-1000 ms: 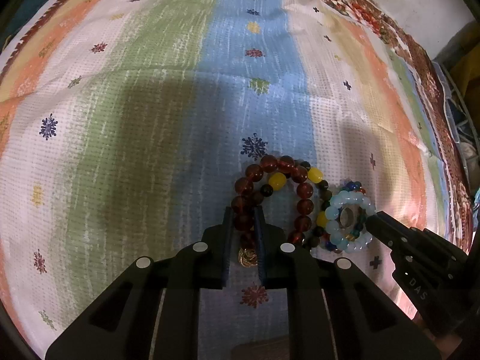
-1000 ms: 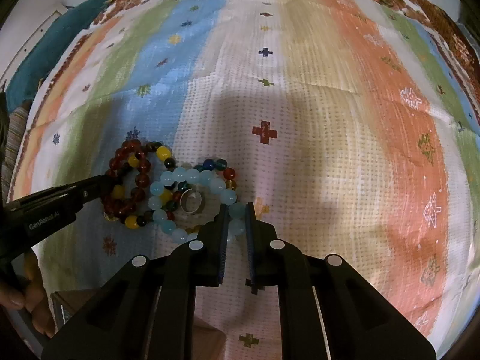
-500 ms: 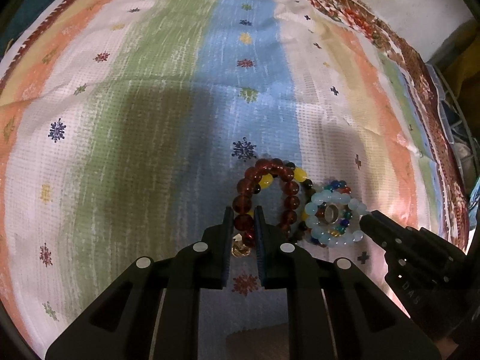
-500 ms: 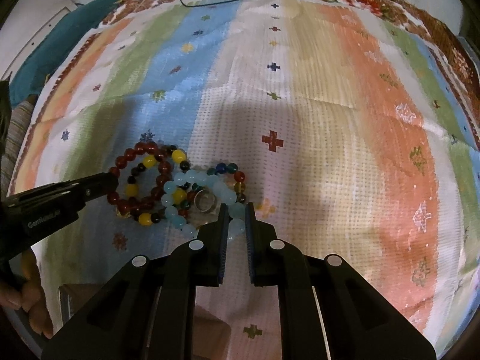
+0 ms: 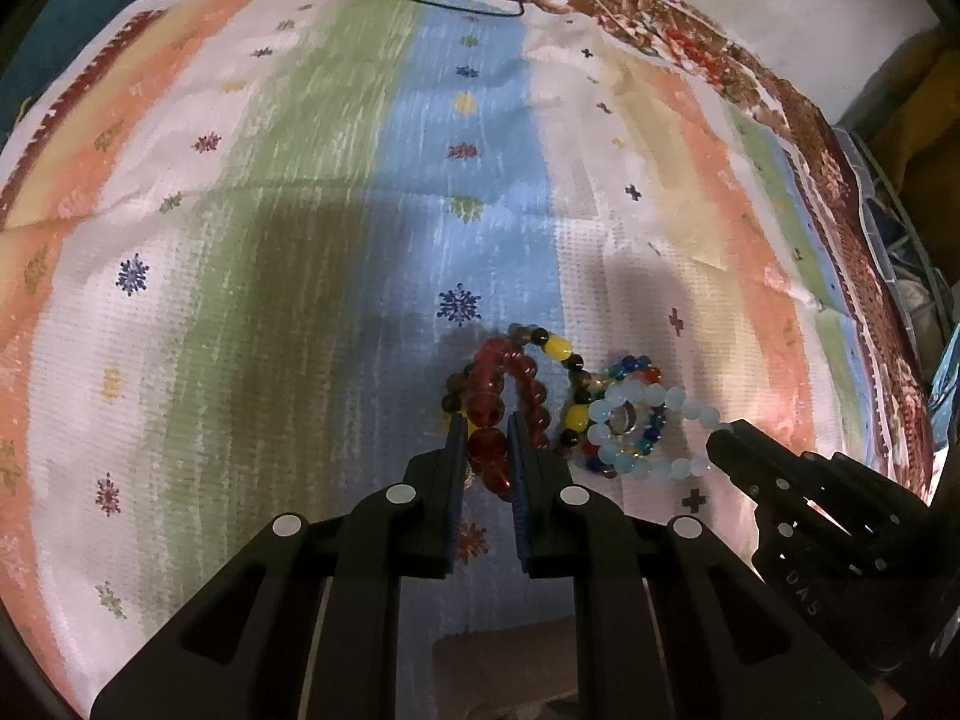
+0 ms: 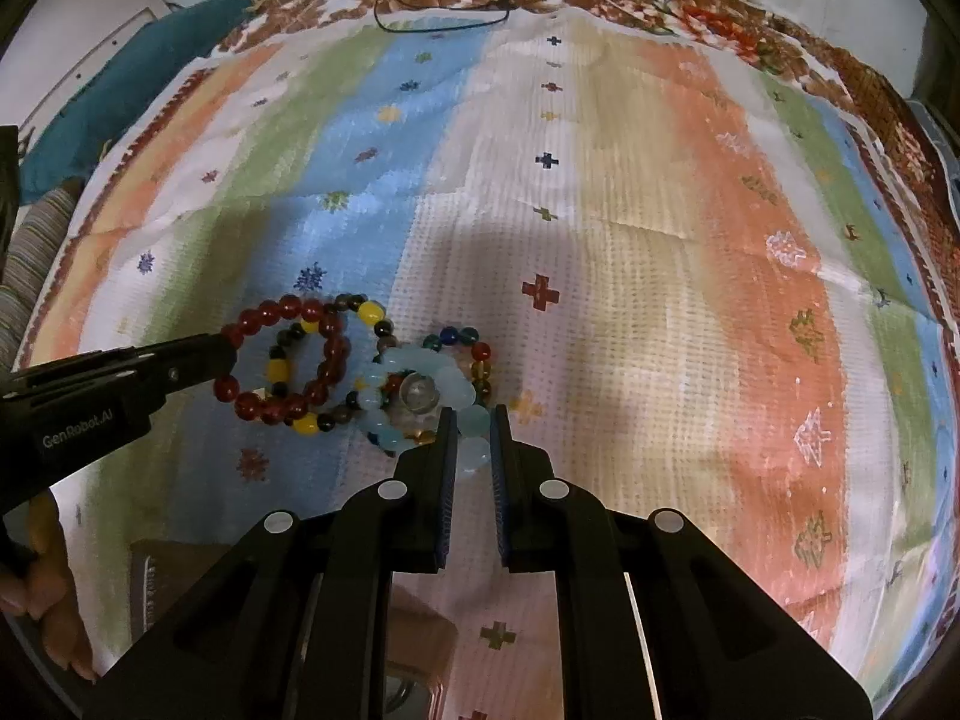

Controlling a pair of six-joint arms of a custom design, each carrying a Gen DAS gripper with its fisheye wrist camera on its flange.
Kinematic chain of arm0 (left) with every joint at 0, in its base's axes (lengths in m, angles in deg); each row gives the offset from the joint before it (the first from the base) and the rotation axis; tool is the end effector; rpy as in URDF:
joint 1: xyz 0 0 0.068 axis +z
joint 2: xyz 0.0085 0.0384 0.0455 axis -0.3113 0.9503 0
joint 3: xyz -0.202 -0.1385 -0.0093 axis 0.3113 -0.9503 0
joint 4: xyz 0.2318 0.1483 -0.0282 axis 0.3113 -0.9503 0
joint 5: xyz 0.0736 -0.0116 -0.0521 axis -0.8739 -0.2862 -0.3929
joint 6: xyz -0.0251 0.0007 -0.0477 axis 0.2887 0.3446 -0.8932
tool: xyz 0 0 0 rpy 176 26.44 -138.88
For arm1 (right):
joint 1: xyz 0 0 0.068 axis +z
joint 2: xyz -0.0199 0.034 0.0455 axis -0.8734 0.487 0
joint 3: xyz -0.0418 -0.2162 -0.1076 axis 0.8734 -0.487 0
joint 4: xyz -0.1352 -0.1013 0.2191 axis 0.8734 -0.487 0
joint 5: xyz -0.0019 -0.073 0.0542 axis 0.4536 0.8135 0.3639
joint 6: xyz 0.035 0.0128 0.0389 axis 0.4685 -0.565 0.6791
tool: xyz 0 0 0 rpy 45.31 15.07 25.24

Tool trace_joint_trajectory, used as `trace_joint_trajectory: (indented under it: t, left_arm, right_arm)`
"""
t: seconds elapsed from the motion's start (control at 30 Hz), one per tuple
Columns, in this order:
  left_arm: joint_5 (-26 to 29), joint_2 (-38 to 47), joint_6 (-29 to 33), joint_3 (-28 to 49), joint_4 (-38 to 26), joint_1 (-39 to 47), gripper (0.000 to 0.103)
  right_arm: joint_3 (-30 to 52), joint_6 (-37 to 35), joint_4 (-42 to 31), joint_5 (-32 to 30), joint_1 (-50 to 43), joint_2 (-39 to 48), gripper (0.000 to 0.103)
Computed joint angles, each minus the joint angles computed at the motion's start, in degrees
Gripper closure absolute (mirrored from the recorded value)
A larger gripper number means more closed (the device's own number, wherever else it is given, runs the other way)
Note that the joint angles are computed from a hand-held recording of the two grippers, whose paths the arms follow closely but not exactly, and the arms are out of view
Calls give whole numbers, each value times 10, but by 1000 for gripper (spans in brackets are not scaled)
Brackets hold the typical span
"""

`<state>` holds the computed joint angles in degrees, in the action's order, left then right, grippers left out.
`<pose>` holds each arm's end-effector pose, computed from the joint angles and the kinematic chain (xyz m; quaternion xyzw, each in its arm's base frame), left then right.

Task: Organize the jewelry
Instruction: 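Lift the red bracelet with the left gripper while the right gripper lifts the light blue bracelet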

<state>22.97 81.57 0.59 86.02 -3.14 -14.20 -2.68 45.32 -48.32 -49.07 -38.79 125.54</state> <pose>0.2891 0.0141 0.2379 -0.1896 0.9557 -0.1082 0.1975 0.3393 0.1415 0.2327 -0.2402 0.9454 0.0811 0.2048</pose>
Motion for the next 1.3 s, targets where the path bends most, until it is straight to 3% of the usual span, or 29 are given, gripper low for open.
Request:
trace_joint_trajectory:
  t: [0.5, 0.77, 1.07, 1.3]
  left_arm:
    - [-17, -49, -5, 2, -29, -14, 90]
    - [-25, -85, -12, 8, -51, -23, 90]
    - [-69, -122, -4, 9, -71, -58, 90]
    - [-141, -140, -1, 19, -87, -114, 90]
  right_arm:
    - [-26, -4, -16, -34, -5, -67, 91]
    - [-51, -14, -14, -21, 7, -114, 91]
    - [-60, -22, -22, -38, 3, -144, 91]
    - [-75, -15, -20, -46, 1, -174, 91]
